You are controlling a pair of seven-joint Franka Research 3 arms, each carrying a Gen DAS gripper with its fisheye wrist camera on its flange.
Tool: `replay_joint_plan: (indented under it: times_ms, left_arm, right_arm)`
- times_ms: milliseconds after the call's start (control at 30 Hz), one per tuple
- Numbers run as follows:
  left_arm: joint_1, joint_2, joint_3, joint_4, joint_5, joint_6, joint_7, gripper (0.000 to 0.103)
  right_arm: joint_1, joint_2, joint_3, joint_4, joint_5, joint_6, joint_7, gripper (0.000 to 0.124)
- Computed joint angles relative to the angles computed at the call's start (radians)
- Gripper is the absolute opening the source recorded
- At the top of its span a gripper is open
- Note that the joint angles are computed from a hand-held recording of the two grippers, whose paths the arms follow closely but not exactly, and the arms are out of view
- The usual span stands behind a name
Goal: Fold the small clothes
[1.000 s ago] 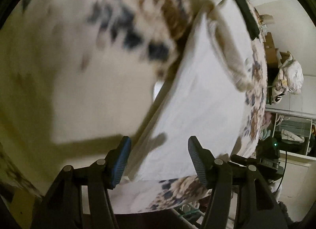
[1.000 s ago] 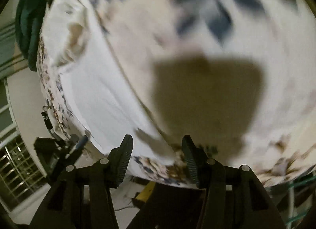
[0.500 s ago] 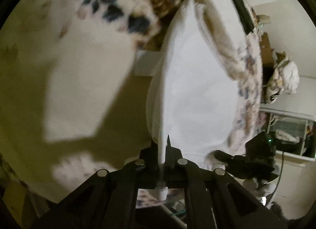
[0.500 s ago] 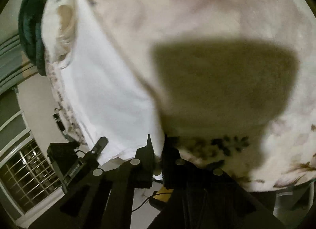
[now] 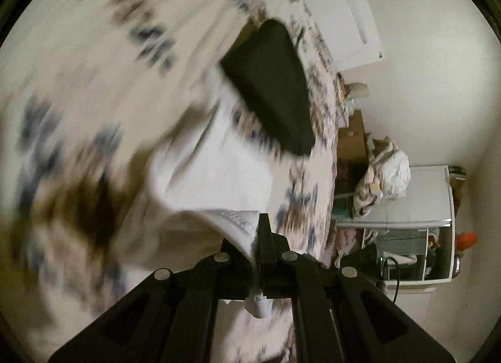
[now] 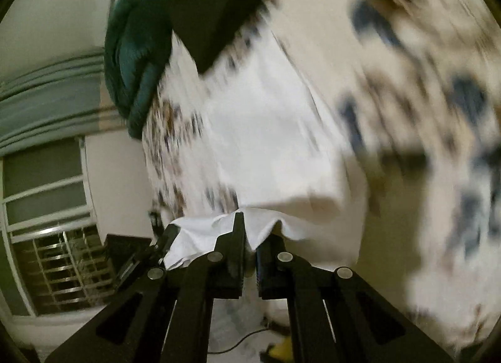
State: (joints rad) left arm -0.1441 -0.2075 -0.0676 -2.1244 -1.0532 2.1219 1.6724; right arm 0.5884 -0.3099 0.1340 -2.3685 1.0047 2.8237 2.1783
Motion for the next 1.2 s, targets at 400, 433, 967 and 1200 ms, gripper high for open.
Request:
replay_joint_plan:
  times_ms: [400, 433, 967, 1200]
  left_arm:
    - [0.08, 0.218, -0.071, 0.202, 0.143, 0.109, 0.037, 0.058]
    - [0.077, 0.232, -0.075, 0.205, 0.179, 0.101, 0.038, 0.058]
    - [0.09, 0.437, -0.174, 0.344, 0.335, 0.13, 0.048, 0.004]
    - [0.142, 0.505, -0.185, 0.407, 0.282, 0.018, -0.003, 0.026]
  right_arm:
    - [-0.204, 0.057, -0.01, 0.048, -0.341, -0.104, 0.108, 0.054]
    - [-0.203, 0.061, -0.016, 0.045, -0.35, -0.127, 0.106, 0.054]
    - [-0.231, 0.226, 0.0, 0.112, -0.572, -0.008, 0.293, 0.001]
    - [-0.243, 0.33, -0.023, 0.233, -0.689, -0.192, 0.339, 0.001]
